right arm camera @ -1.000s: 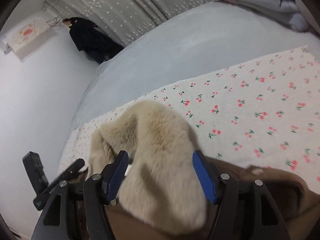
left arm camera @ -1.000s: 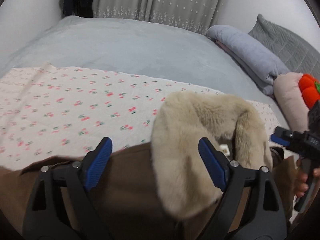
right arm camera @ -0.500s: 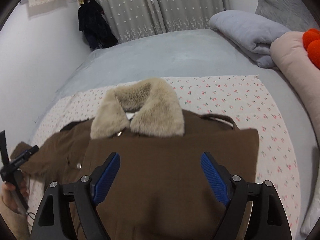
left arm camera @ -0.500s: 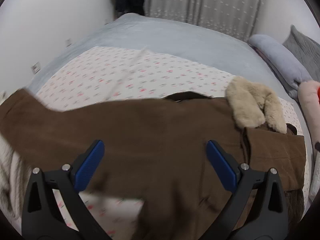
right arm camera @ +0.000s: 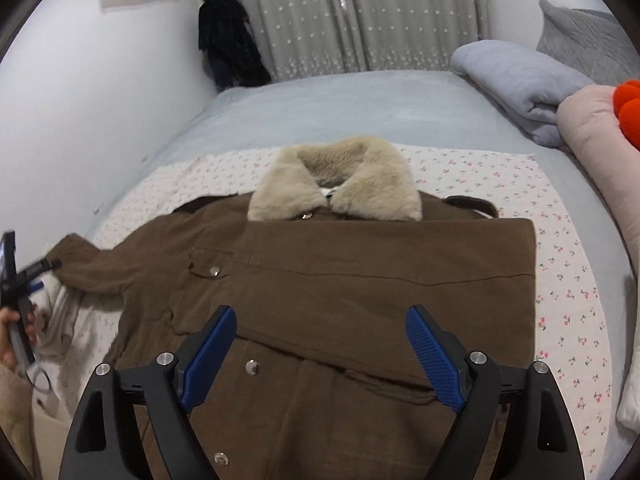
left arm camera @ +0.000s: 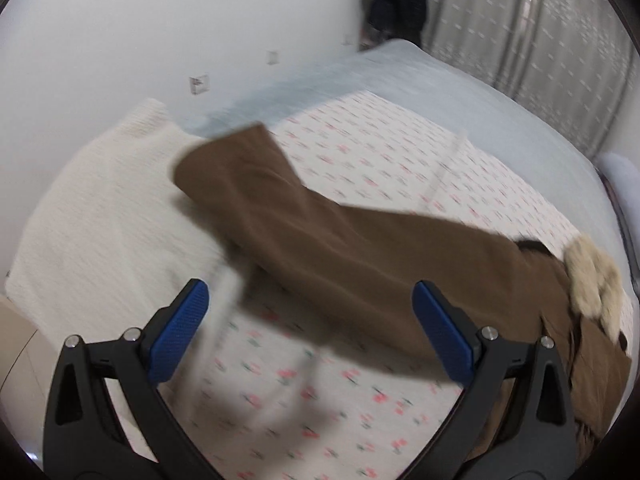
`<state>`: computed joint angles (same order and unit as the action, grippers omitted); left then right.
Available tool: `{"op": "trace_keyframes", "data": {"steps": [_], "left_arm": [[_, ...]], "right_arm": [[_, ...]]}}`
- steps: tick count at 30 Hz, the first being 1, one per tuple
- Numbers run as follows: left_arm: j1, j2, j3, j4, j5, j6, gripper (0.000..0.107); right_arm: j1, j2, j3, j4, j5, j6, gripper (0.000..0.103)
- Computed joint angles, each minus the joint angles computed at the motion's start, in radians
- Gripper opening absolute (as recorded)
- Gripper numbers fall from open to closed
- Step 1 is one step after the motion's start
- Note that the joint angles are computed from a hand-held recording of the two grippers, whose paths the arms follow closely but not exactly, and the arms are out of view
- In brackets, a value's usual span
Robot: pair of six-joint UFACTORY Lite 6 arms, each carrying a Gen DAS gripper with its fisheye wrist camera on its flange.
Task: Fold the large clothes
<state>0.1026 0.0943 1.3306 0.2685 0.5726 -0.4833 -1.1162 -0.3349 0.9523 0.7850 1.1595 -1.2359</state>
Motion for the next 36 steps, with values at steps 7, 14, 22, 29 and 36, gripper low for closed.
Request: {"op": "trace_keyframes", "data": {"steps": [7,14,22,29,36], "left_arm": [[0.146,0.214,0.204,-0.095,0.002,0.048,0.094],[0.221,0.334,0.308,-0.193,-0.031,0.007,0.011],[-0.029,0.042,0.169,0.035,-0.210,-0.198,0.007],[-0.405,-0.002,0.335,0.097,-0.188,-0.219,0.007],[-0.785,0.178,0.565,0.165,-0.139,-0.255,0.007]], "right_arm": [[0.057,-0.007,-0.039,-0.006,-0.078,-0.016,0.089],[0.050,0.052,-0.025,-0.009,-0.109,-0.005,0.089],[0.002,0.117,0.019,0.008,-0.083,-0.006,0.089],[-0.040,0.161,0.060,0.037,-0.019,-0.005,0.089],[-0.090,0.231,0.113,0.048,0.002,-0.011,0.089]]}}
